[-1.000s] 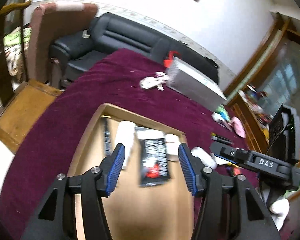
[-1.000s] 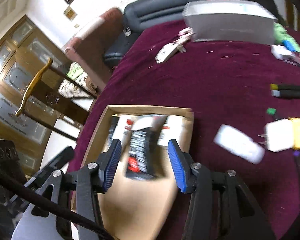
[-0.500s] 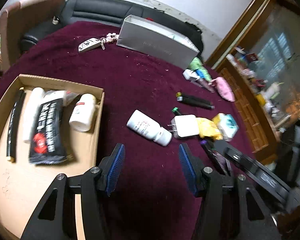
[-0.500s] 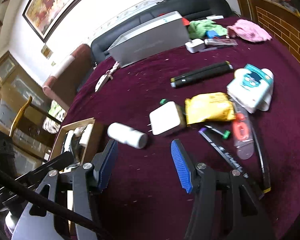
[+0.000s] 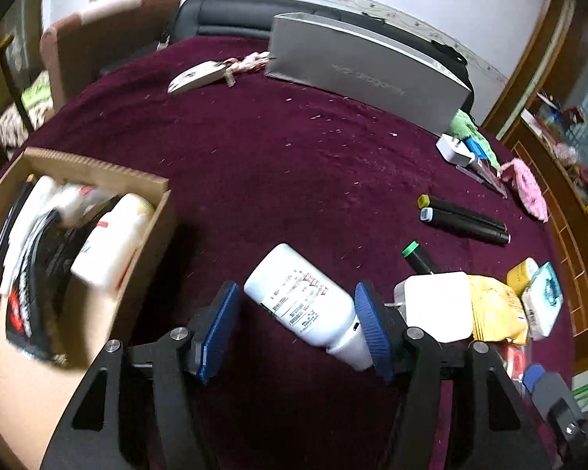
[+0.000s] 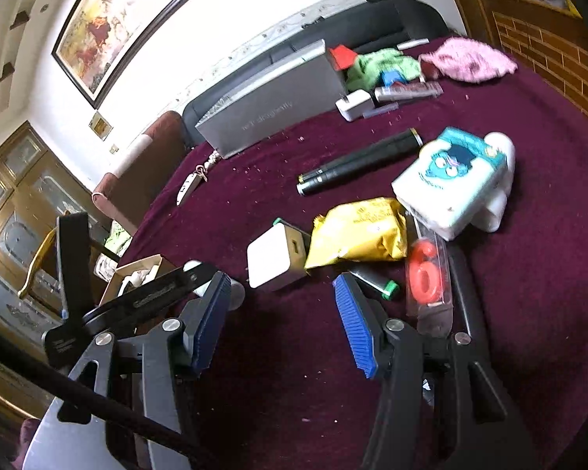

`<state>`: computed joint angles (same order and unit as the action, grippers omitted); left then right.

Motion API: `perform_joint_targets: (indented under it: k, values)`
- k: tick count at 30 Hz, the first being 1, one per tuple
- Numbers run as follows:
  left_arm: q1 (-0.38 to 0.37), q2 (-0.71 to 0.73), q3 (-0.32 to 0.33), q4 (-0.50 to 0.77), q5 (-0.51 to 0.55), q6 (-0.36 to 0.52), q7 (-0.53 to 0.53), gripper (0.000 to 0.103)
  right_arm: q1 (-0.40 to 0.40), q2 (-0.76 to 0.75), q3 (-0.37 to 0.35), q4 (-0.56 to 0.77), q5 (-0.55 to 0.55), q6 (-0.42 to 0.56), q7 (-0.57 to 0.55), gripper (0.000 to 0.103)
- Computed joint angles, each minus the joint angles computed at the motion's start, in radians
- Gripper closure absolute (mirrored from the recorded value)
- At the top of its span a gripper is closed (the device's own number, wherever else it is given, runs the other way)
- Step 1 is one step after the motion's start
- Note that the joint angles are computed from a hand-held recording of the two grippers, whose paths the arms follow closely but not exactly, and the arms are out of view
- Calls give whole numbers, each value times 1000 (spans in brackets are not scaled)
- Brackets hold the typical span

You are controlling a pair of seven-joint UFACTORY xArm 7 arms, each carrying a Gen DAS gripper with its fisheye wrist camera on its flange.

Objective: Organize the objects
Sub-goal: 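Grasp a white bottle with the left tool, then hold the white bottle in the left tool while the right tool grasps the white charger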

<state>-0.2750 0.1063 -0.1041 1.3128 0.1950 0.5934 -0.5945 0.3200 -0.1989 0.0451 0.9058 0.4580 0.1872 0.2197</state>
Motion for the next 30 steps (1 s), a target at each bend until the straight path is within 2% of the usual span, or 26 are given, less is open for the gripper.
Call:
perform_joint_targets:
  k: [3,4,7,10,13,16,18,22,24,26,28,29,30]
  values:
    - [9,15,-20,-1,-73,-34,137,53,2,-10,-4,-11,15,-15,-5,48]
    - [20,9,-28,-11,-134,-48,205,60,-6,-13,1,-16,1,-21,5,48]
    - [34,-22,-41,-27,-273,-32,362,68,-20,-17,6,-28,-30,-31,40,48]
    - [32,-96,-39,-82,-344,-23,486,71,-23,-10,-1,-27,-39,-18,57,48]
    - [25,-185,-24,-147,-414,13,593,76,-27,-10,1,-31,-53,-18,67,48]
    - [10,-269,4,-213,-514,18,686,101,-36,-7,7,-32,-74,-14,86,48]
    - [-22,-334,49,-266,-617,-3,757,101,-39,-1,9,-29,-84,-4,98,48]
    - [9,-360,14,-297,-532,-57,717,99,-40,9,11,-25,-87,6,104,48]
    - [12,-329,9,-275,-506,-53,683,89,-45,14,16,-22,-98,11,114,48]
    - [9,-295,14,-254,-525,-65,654,67,-60,14,29,-23,-131,16,141,48]
    - [38,-244,-8,-216,-521,-74,588,63,-68,12,35,-26,-154,14,160,48]
    - [17,-212,10,-189,-483,-79,543,63,-68,10,34,-28,-157,14,163,48]
    - [39,-176,-13,-161,-403,-91,480,63,-61,9,27,-29,-148,12,156,48]
